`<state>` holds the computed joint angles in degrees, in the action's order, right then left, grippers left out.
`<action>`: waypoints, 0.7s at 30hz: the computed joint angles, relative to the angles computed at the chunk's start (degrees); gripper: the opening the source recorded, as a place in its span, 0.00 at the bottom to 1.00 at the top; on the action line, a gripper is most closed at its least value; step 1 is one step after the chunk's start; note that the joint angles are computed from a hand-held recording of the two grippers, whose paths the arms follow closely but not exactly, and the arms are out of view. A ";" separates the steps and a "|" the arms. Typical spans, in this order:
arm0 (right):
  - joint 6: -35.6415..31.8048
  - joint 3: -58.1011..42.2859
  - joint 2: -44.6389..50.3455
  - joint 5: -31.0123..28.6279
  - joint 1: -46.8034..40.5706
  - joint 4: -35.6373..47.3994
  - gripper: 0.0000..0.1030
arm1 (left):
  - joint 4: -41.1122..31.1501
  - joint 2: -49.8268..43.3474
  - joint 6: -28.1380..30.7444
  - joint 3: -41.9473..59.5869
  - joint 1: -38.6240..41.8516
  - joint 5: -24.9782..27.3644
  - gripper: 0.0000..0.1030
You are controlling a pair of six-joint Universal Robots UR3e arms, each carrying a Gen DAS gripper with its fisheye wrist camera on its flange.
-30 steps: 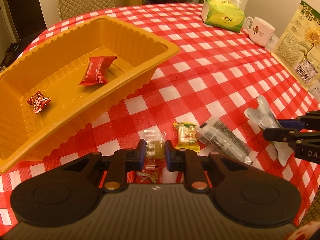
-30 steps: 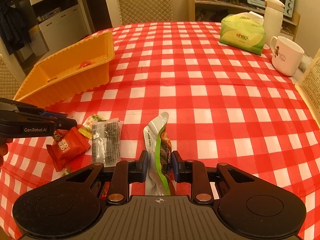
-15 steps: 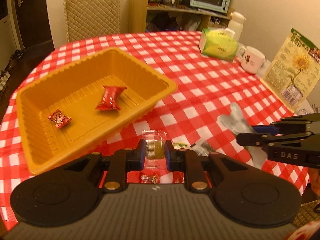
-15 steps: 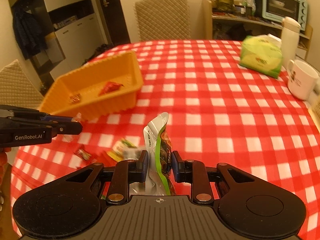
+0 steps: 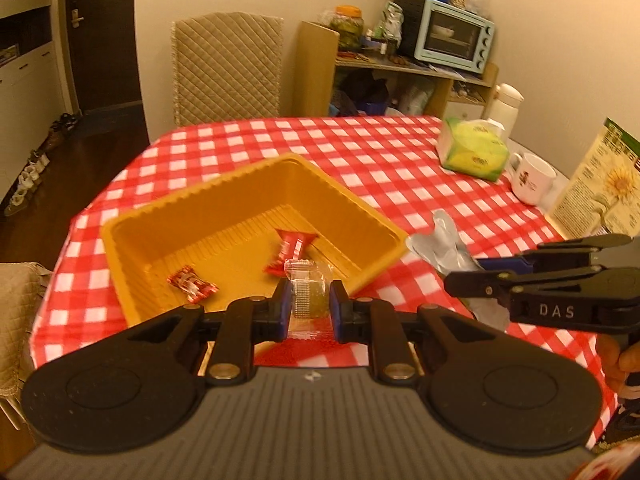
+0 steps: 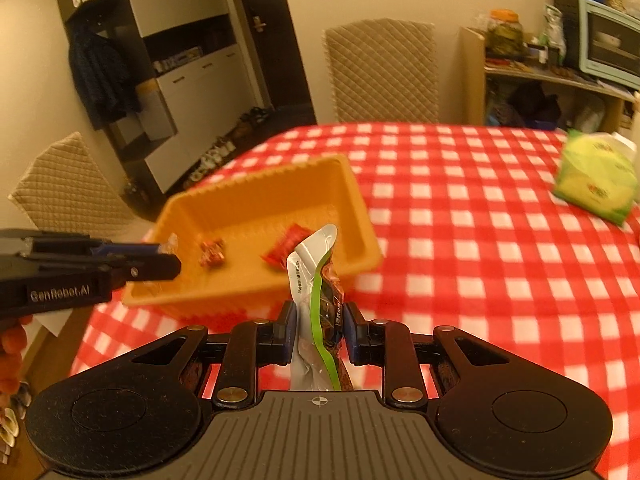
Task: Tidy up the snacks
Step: 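Carry the white-green pouch and clear packet over the orange tray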
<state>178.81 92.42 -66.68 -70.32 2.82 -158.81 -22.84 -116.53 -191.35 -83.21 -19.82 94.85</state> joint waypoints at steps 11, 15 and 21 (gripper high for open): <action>3.16 -30.43 18.65 -2.20 4.66 8.96 0.24 | -2.21 -4.39 2.23 6.42 5.52 -2.18 0.17; 4.26 -43.19 26.25 -2.52 5.95 15.12 0.24 | -3.77 -6.94 2.87 10.09 7.28 -2.84 0.17; 6.60 -64.76 38.84 -2.34 7.96 25.74 0.25 | -5.77 -9.94 3.69 13.72 9.45 -4.05 0.17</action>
<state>185.41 27.66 -27.84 -72.67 10.78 -133.07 -28.61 -126.47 -187.66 -69.49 -10.36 90.81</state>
